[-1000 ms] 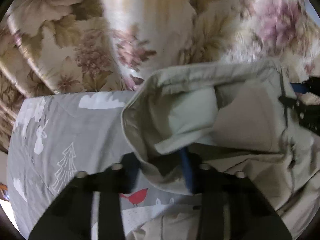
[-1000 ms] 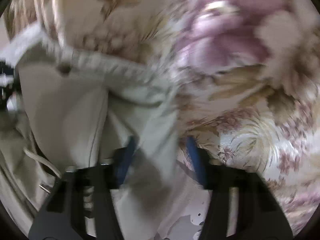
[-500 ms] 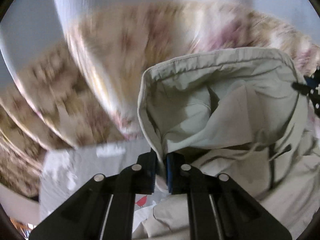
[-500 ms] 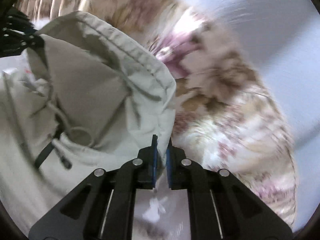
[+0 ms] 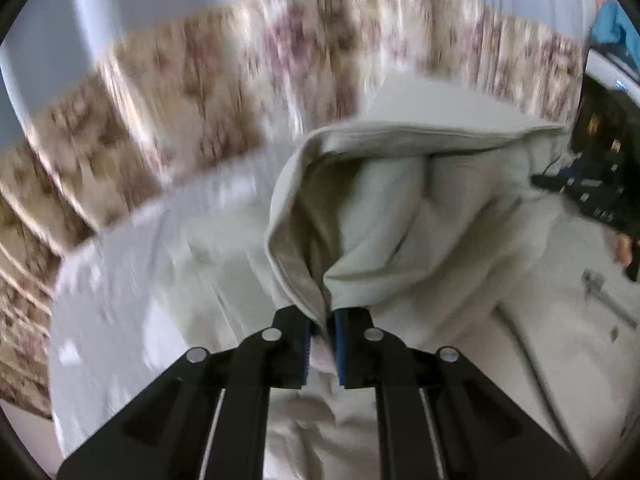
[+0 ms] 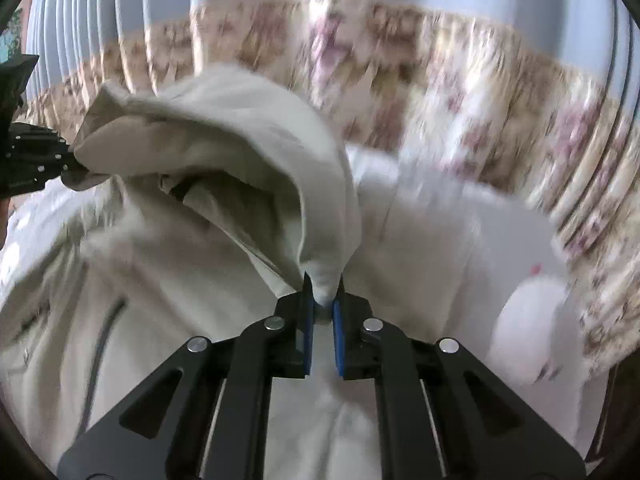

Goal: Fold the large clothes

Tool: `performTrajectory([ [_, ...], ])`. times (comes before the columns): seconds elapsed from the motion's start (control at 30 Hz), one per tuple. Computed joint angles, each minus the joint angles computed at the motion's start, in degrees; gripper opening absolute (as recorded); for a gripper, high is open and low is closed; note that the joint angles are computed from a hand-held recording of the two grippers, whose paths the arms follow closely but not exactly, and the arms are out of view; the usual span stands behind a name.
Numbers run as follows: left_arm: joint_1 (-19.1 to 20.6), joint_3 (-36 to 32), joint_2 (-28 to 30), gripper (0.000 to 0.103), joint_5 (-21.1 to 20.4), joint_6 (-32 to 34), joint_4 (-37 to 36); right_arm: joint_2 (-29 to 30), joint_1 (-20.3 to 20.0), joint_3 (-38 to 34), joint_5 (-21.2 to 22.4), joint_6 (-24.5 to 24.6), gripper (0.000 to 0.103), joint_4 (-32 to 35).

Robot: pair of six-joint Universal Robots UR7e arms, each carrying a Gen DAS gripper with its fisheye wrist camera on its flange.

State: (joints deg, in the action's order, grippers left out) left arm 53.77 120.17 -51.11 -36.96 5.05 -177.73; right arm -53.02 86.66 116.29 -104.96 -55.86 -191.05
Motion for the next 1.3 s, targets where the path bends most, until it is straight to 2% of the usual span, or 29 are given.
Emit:
performTrajectory([
  [0.07, 2.11, -0.12, 1.25, 0.015, -0.31, -3.01, 3.3, 1.08, 0.18, -0.08, -2.51, -0.11, 0.008, 0.15],
  [0.13, 2.27, 1.78, 1.96, 0.018, 0.8, -2.28, -0.33, 0.39, 0.16, 0.1, -2.83, 0.74, 0.009, 1.57],
  [0.2, 1.58, 3.77, -0.13, 0.035, 0.23, -4.23, 0.28, -1.48, 0.53, 1.36, -2.87, 0.73, 0.015, 2.21],
  [0.27, 0.38, 5.75, -2.25, 0.073, 1.96, -6.84, 1.93, -4.03, 1.09, 3.26, -3.82, -0.11, 0.022, 2.1],
  [0.3, -0.59, 7.48, -3.38, 0.076, 4.04, -7.35, 1.4, -5.27, 1.1, 4.27, -3.79, -0.71, 0.025, 1.8],
  [0.37, -1.21, 9.88, -5.65, 0.076, 5.67, -7.48, 1.58, -7.64, 1.09, 5.76, -3.99, -1.52, 0.033, 0.96],
  [0.53, -1.54, 11.58, -11.68, 0.076, 6.42, -12.31, 6.13, -12.23, 0.92, 8.17, -0.68, 0.15, 0.04, 0.63],
  [0.67, -4.28, 10.36, -12.73, 0.076, 7.95, -11.14, 5.06, -12.14, 2.69, 6.21, 2.31, 1.39, 0.044, 2.98],
  [0.73, -5.08, 9.43, -12.79, 0.076, 7.14, -9.92, 3.44, -11.19, 3.98, 4.91, 2.99, 1.47, 0.044, 4.52],
  [0.83, -4.82, 5.82, -10.45, 0.076, 4.29, -10.76, 5.14, -7.2, 5.4, 1.24, 1.52, 1.93, 0.043, 6.24],
  [0.9, -3.86, 2.51, -7.12, 0.076, 1.65, -9.84, 5.66, -4.52, 5.72, -1.57, 0.88, 3.2, 0.034, 7.71],
  [0.97, -1.43, -2.41, -2.8, 0.076, -0.84, -10.33, 8.83, -1.86, 5.57, -4.71, 0.37, 5.26, 0.032, 9.77],
  [1.0, -0.46, -4.12, -1.46, 0.076, -0.64, -10.57, 10.4, -0.62, 5.36, -6.28, -0.39, 6.3, 0.032, 11.27],
  [1.07, 1.67, -7.94, 2.22, 0.075, 2.14, -10.81, 13.41, 2.18, 4.71, -9.34, -3.56, 8.72, 0.024, 14.95],
  [1.13, 3.86, -10.11, 4.2, 0.075, 3.67, -9.86, 13.39, 4.35, 4.08, -10.17, -6.93, 8.6, 0.02, 15.41],
  [1.2, 5.82, -10.22, 4.03, 0.076, 0.98, -7.03, 10.53, 4.77, 2.64, -8.6, -5.95, 7.72, 0.019, 12.64],
  [1.23, 6.01, -9.56, 4.11, 0.076, 1.04, -5.31, 8.56, 4.33, 2.11, -7.61, -4.95, 7.95, 0.018, 11.58],
  [1.3, 5.37, -8.12, 6.17, 0.077, 5.47, 2.92, 0.97, 3.52, 1.6, -6.13, -4.27, 8.37, 0.018, 10.54],
])
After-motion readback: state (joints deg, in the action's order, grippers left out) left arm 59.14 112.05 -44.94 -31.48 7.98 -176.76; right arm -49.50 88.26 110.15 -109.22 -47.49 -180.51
